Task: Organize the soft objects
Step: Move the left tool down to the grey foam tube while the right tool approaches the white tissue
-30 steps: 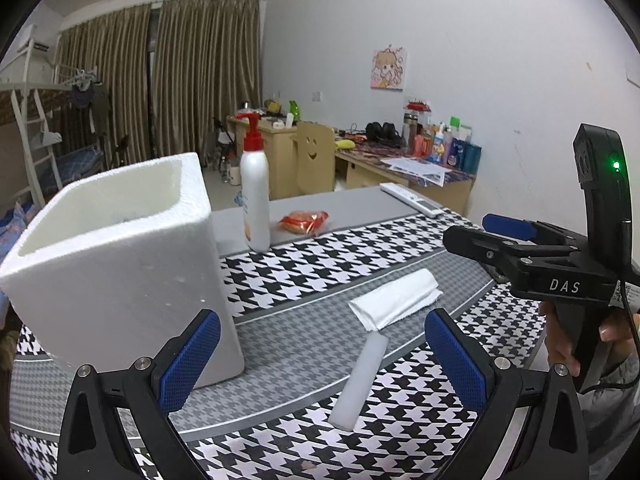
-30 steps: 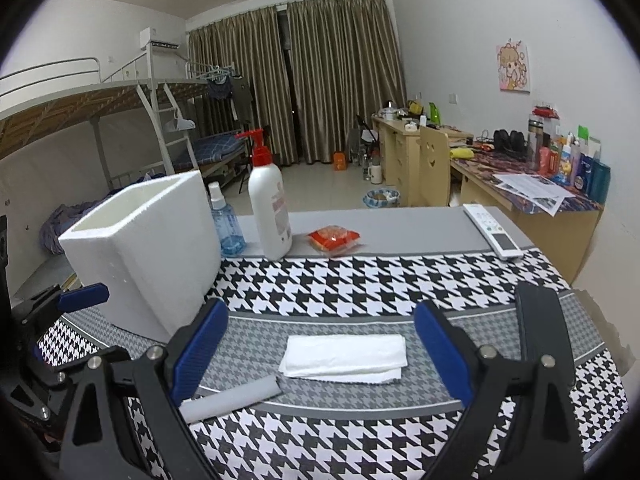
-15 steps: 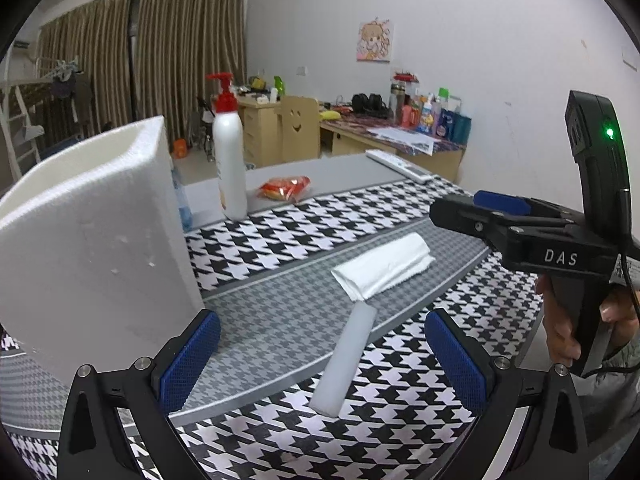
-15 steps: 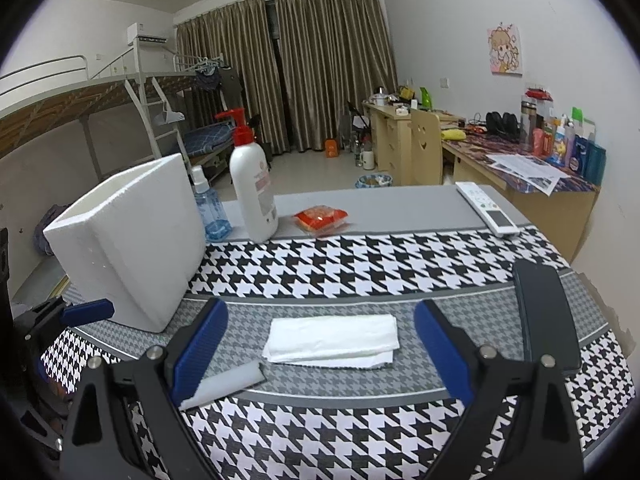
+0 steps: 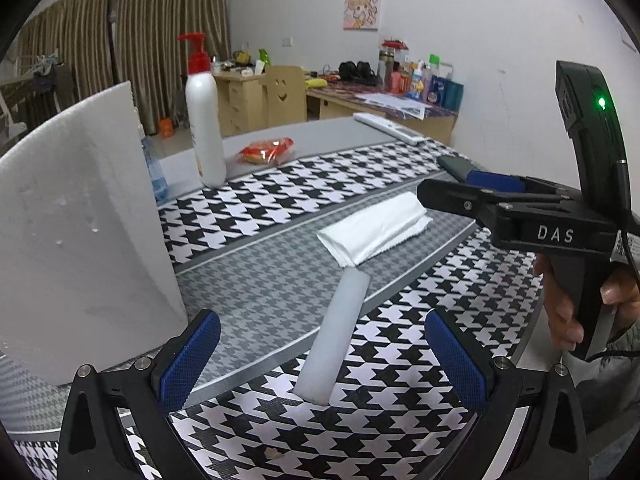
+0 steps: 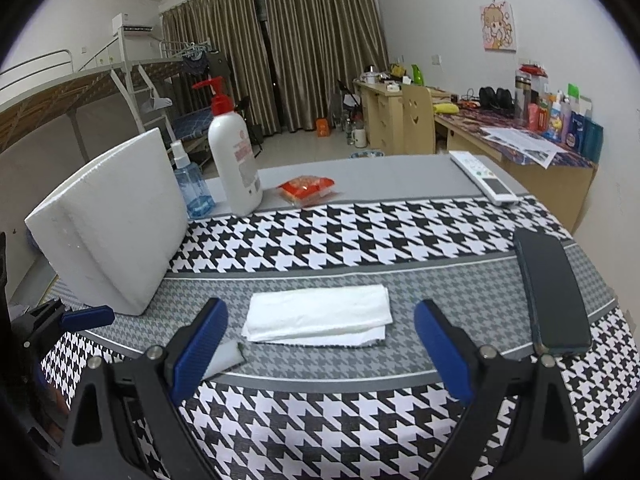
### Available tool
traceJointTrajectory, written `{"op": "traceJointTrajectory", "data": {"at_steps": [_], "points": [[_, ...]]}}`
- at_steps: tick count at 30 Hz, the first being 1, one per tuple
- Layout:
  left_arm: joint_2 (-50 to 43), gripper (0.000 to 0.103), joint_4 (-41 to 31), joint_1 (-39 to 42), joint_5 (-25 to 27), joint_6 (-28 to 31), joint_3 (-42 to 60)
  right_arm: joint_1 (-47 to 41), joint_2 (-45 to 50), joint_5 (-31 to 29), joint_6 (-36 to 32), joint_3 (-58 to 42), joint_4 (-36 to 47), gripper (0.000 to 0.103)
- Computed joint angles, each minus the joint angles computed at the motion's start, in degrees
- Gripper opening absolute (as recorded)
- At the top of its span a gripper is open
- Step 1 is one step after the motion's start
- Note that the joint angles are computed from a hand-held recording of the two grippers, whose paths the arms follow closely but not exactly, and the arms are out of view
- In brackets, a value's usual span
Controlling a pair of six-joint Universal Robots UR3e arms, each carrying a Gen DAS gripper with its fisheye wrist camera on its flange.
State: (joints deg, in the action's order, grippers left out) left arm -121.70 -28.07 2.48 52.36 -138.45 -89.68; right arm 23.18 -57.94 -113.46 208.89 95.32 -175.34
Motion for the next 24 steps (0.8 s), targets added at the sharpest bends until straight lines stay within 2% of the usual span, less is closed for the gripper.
{"op": "traceJointTrajectory", "data": {"at_steps": [10, 15, 17, 21, 24], "points": [[-3.1, 0.096, -4.3, -2.1, 3.0, 2.1, 3.8, -1.7, 1.3, 3.5, 0.7, -1.8, 2.7, 0.096], [-4.0, 0.087, -6.0, -2.8, 4.1, 3.4, 4.8, -2.8, 1.7, 5.4, 1.6, -2.4, 4.3, 0.096], [-4.4, 0.081, -6.5, -3.0, 4.7, 3.4, 5.3, -3.2, 1.6, 5.6, 1.8, -2.3, 4.6, 0.096], [-5.0, 0.079, -7.4, -3.0, 5.2, 3.2, 6.2, -3.9, 1.6, 6.0, 2.4, -2.3, 5.8, 0.096], [-5.4, 0.072, -8.5, -3.1, 5.5, 3.4, 7.0, -5.1, 1.3, 7.7, 2.7, -1.4, 5.3, 0.096]]}}
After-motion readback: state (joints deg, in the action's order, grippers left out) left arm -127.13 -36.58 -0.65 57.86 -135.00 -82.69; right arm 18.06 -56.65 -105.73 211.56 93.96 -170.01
